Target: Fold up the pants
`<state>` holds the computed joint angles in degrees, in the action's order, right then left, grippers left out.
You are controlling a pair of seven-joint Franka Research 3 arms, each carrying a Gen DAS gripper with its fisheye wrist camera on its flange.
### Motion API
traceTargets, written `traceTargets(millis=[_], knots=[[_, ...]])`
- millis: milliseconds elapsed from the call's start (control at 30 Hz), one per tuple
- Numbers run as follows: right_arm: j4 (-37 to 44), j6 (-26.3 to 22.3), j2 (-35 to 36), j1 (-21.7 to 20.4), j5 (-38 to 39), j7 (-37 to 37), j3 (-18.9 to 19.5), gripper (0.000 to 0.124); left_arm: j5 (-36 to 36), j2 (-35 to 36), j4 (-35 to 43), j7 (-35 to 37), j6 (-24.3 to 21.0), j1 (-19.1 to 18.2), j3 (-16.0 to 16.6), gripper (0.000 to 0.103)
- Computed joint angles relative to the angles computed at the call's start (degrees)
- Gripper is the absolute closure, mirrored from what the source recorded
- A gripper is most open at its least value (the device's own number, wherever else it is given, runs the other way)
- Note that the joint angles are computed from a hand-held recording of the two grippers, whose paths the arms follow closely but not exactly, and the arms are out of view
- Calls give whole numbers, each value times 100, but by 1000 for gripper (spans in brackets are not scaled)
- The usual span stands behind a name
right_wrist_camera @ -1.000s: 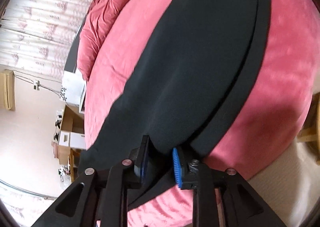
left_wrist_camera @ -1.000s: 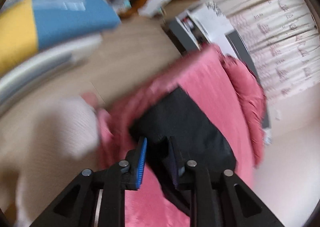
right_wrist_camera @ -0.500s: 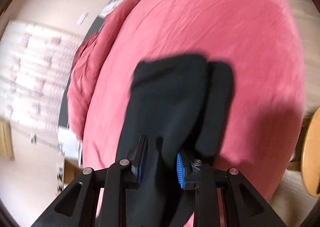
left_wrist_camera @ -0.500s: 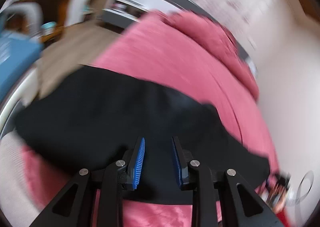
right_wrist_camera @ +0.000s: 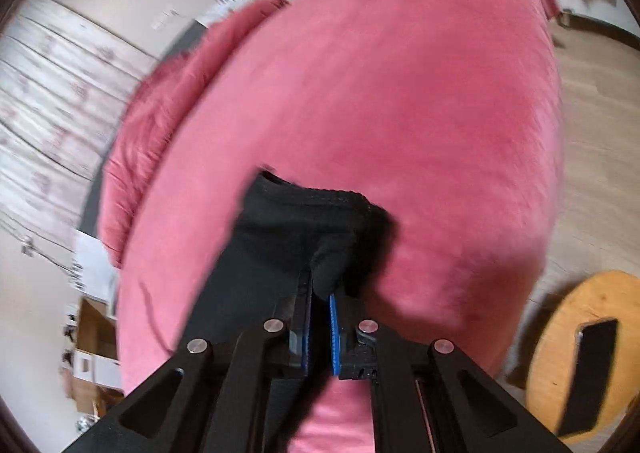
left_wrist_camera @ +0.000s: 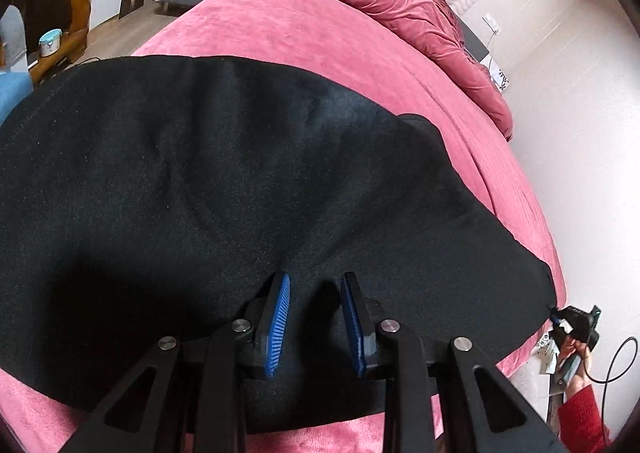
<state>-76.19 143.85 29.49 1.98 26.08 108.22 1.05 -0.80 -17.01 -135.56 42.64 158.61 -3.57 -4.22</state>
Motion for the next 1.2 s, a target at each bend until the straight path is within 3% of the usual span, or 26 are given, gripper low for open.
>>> traceTargets(millis=[133, 200, 233, 267, 433, 533, 667, 800, 867, 933, 1000, 1100, 1200], knots=[[-585, 724, -324, 127, 15, 164, -99, 101, -155, -50, -3, 74, -32, -65, 75, 76], [-957, 1073, -518, 217, -148, 298, -216, 85, -107, -59, -23, 128, 82, -48, 58, 76], [-988, 1094, -524, 257, -281, 409, -293, 74, -91, -98, -68, 191, 179, -55, 69, 76], [-971, 1039, -512, 195, -267, 355, -251, 73, -51, -137, -102, 226, 234, -48, 63, 76], [-406, 889, -31, -282, 545, -491, 314, 73, 46, -158, -82, 171, 236, 51, 79, 75], [142, 948, 389, -316, 870, -748, 512, 82, -49, -134, -83, 79, 246, 85, 145, 75], [940, 509, 786, 33, 327, -182, 117, 101, 2, 1, 54, -9, 124, 170, 115, 75], [121, 1277, 142, 383, -395, -130, -240, 104, 213, 93, 190, -140, -98, 261, 1, 75], [-180, 1335, -96, 478, -768, -177, -366, 104, 236, 158, 209, -173, -148, 258, -10, 75], [-39, 813, -15, 456, -939, 90, -461, 103, 246, 241, 256, -185, -141, 260, -3, 75], [89, 357, 125, 208, -612, 326, -283, 100, 263, 275, 313, -183, -209, 266, -3, 74], [-276, 632, -54, 98, -300, 609, -208, 87, 149, 269, 378, -111, -305, 234, 39, 74], [-519, 624, -399, 903, -1908, 1823, -1119, 82, 151, 255, 401, -191, -66, 266, 15, 74]])
